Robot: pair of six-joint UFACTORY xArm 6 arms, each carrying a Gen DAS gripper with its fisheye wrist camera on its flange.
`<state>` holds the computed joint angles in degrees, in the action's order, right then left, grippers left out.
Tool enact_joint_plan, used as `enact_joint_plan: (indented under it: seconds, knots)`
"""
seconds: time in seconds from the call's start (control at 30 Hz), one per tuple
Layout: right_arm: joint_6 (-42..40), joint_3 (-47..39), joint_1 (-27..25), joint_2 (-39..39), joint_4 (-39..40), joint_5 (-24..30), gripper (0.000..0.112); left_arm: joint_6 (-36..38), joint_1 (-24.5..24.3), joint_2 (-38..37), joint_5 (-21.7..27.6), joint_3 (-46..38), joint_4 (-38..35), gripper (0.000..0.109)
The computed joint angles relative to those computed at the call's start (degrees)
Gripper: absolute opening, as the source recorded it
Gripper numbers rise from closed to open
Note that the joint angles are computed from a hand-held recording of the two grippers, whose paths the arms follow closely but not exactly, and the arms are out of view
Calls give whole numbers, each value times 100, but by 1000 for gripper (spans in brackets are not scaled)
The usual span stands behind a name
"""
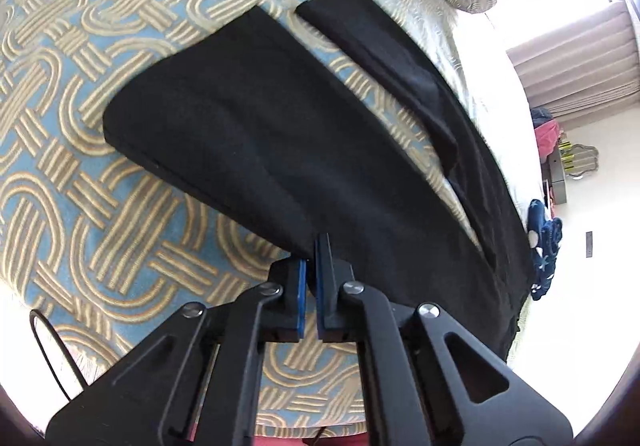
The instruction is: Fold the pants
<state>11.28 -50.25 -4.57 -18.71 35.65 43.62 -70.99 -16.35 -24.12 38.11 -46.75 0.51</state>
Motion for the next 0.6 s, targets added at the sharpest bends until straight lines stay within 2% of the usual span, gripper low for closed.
enact_joint_plan:
  seconds: [0.17,0.3,0.47,0.6]
  knots:
    - [-36,-349,264,-73,-194,-370,7,196,65,150,118,-551,161,4]
    - [-143,-1030,385,362,-153,-567,7,704,291,515,268,-1156,-65,4]
    - [-123,-2574,540,1635,-366,-559,7,1456,685,1546,714,-2458,-300,4]
    - [290,-4574,716,3178,-1020,-186,7,2038,1008,2818,1306,-4045,-422,4]
